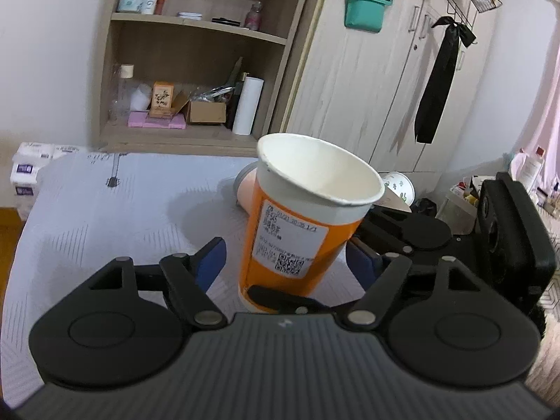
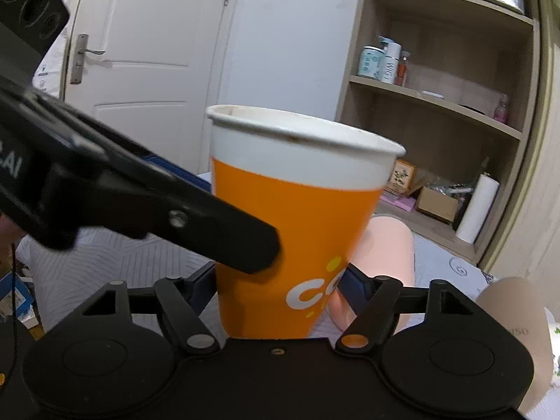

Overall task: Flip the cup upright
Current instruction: 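Hold the upright orange cup with both grippers and lower it onto the table, then open both grippers and release the orange cup standing on its base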

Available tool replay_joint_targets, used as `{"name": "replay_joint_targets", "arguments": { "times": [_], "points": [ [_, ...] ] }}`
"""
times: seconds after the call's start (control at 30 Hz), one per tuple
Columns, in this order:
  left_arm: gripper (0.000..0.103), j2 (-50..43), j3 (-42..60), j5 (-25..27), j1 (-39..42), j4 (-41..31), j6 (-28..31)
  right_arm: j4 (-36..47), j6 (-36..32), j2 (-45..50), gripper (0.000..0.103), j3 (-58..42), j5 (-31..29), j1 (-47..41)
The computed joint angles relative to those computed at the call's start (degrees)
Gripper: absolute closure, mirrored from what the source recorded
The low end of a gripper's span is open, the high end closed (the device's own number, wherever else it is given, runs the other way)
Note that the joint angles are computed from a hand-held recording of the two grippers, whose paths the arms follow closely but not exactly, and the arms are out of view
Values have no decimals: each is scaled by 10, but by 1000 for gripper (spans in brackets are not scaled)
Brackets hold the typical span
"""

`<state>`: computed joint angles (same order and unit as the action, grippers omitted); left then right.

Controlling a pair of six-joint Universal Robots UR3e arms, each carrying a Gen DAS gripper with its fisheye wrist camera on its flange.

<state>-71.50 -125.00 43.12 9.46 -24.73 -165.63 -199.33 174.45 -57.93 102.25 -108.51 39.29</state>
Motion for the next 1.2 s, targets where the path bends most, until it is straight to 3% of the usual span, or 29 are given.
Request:
{"name": "replay_joint_targets", "arguments": {
  "times": [0.13,0.23,0.33,0.57,0.87,1.0,1.07,1.2],
  "points": [
    [23,48,-24,-15,18,-30,1,-34,24,-22,18,44,31,-6],
    [22,82,-38,-3,16,-43,-12,-49,38,-27,16,58,12,8],
    [15,111,-28,27,1,-81,-3,-46,57,-37,16,70,-8,22],
    [11,183,-7,90,-35,-148,6,-39,72,-53,16,84,-104,89],
    [0,269,26,165,-58,-235,-8,55,117,-88,16,56,-251,177],
    [0,244,53,287,-135,-213,-74,110,173,-125,16,64,-271,193],
    [0,243,55,325,-161,-207,-66,124,187,-135,16,66,-278,200],
    [0,225,42,455,-252,-134,-115,165,219,-143,16,56,-315,216]
  ]
}}
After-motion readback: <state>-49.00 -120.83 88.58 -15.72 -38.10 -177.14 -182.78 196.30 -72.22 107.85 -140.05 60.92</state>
